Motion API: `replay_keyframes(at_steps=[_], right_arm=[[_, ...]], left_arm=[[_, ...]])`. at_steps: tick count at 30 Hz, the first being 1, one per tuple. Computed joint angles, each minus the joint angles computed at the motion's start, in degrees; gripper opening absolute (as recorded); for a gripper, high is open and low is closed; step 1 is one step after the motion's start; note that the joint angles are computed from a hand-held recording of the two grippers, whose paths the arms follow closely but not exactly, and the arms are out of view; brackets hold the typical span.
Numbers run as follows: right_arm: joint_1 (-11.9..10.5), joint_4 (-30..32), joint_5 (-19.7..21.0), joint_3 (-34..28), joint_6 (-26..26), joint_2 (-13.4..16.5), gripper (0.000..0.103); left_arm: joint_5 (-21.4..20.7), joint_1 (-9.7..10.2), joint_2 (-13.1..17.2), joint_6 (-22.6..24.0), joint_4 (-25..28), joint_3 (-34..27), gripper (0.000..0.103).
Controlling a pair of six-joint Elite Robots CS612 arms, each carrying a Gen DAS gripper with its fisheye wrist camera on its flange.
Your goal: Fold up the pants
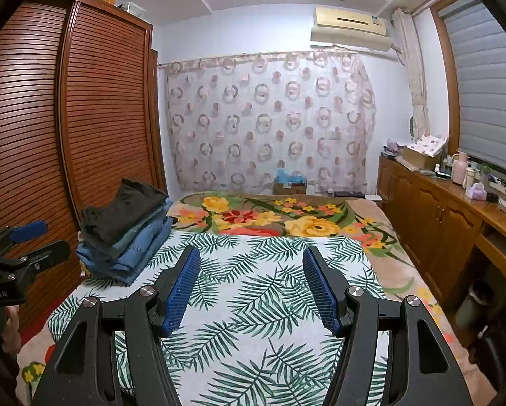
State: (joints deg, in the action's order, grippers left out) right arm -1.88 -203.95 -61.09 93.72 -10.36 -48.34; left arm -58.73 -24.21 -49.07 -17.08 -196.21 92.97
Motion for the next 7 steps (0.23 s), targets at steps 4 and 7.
replay_keyframes(at_steps=[4, 7], right_arm=[[0.0, -0.02, 0.01, 0.0, 0.03, 0.01, 0.065], [0.01, -0.03, 0.04, 0.09, -0.05, -0.01, 0.065]], left_arm=[[0.0, -0.02, 0.04, -0.14, -0.12, 0.02, 0.101], [-0.05, 0.02, 0.06, -0.07, -0.07, -0.02, 0.101]])
